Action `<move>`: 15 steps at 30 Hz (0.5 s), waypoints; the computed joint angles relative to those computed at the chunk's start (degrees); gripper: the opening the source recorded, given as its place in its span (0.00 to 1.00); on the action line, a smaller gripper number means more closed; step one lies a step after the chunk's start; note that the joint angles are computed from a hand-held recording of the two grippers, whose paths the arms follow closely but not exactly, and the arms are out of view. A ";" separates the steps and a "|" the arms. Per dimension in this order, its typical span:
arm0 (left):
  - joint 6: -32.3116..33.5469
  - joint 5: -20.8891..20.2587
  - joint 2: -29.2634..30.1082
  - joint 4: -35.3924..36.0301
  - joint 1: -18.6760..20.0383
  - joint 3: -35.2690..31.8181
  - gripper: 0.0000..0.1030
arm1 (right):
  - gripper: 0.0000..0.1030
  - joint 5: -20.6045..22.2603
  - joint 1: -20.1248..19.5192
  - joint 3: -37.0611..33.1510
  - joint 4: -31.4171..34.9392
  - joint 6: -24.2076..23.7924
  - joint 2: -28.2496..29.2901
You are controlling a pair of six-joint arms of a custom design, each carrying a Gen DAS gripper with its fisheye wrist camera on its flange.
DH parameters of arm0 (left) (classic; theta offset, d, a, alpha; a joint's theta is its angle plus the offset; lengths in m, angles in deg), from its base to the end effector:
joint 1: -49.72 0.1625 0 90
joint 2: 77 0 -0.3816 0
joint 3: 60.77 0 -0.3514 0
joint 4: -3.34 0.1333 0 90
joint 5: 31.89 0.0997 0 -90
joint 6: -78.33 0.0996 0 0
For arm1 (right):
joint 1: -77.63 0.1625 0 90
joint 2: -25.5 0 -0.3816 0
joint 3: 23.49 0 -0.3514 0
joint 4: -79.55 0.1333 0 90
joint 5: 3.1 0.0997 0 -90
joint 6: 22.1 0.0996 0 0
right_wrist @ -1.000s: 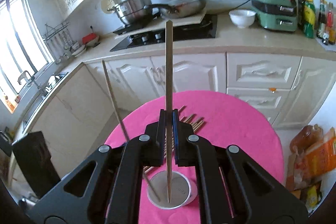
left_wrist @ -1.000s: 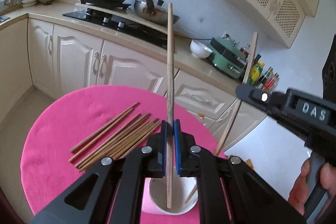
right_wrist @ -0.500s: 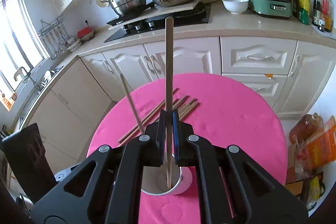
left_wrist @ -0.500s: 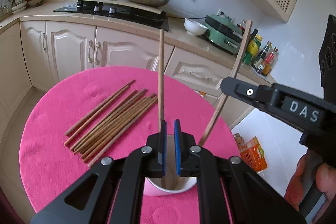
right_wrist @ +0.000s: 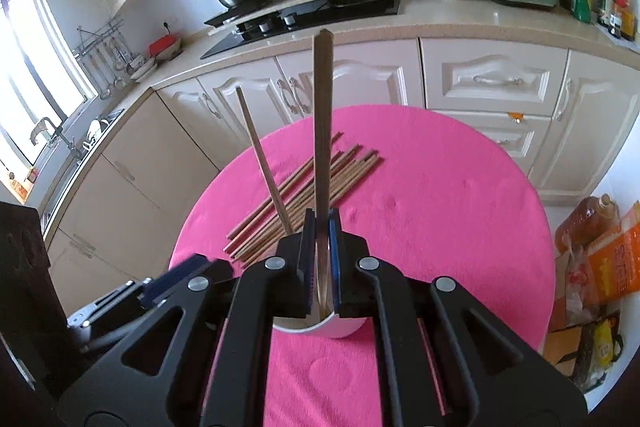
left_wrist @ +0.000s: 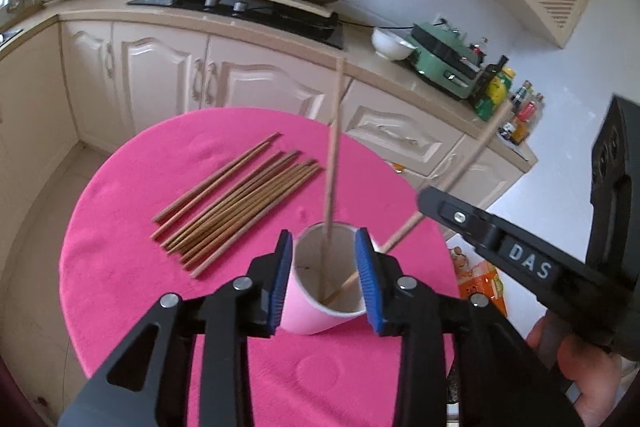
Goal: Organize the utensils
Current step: 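Open the left gripper and release the chopstick in the cup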
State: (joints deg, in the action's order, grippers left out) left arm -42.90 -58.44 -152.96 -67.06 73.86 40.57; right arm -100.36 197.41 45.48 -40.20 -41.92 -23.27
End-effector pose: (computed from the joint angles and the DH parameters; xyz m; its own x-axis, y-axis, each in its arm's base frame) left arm -0.3189 -0.3866 0.2801 -0.7564 -0.5929 -0.2764 0.0024 0.4199 -0.9076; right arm 0.4505 -0.5441 0.2473 -0.6537 -0.7366 0.1735 -0.7562 0.6443 -0.1138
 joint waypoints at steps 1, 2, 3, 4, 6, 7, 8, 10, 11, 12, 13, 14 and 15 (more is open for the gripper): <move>-1.48 -0.62 -0.13 1.69 -0.10 -0.42 0.31 | 0.07 -0.09 -0.06 0.13 0.33 0.41 -0.17; -2.41 -1.07 -0.25 2.97 -0.12 -0.81 0.32 | 0.07 -0.42 0.03 0.02 0.77 0.87 -0.17; -3.03 -1.41 -0.39 3.92 -0.17 -1.06 0.32 | 0.07 -0.68 0.05 -0.11 1.23 1.33 -0.20; -3.82 -1.96 -0.49 5.20 -0.26 -1.40 0.32 | 0.07 -1.01 0.10 -0.21 1.62 2.07 -0.27; -4.53 -2.82 -0.65 6.62 -0.50 -1.75 0.34 | 0.11 -1.73 0.31 -0.28 1.91 2.79 -0.40; -4.74 -3.19 -0.71 7.29 -0.59 -2.03 0.35 | 0.14 -2.11 0.40 -0.31 2.12 3.09 -0.49; -4.78 -3.53 -0.77 7.68 -0.69 -2.25 0.36 | 0.22 -2.34 0.48 -0.23 2.14 3.59 -0.73; -4.50 -4.14 -0.88 7.96 -0.88 -2.50 0.37 | 0.40 -3.03 0.60 0.04 1.91 4.24 -1.20; -4.24 -4.36 -0.98 8.03 -0.98 -2.63 0.38 | 0.48 -3.17 0.58 0.45 1.58 4.76 -1.69; -4.10 -4.46 -0.88 8.15 -1.00 -2.85 0.38 | 0.48 -3.25 0.58 0.51 1.54 5.01 -1.84; -4.15 -4.80 -0.75 8.86 -1.09 -3.28 0.38 | 0.48 -4.01 0.72 0.55 1.83 5.37 -2.05; -3.92 -5.15 -0.72 9.29 -1.18 -3.59 0.38 | 0.48 -4.50 0.80 0.54 2.19 5.73 -2.17; -3.78 -5.38 -0.66 9.52 -1.25 -3.77 0.39 | 0.48 -4.83 0.81 0.57 2.66 6.34 -2.37</move>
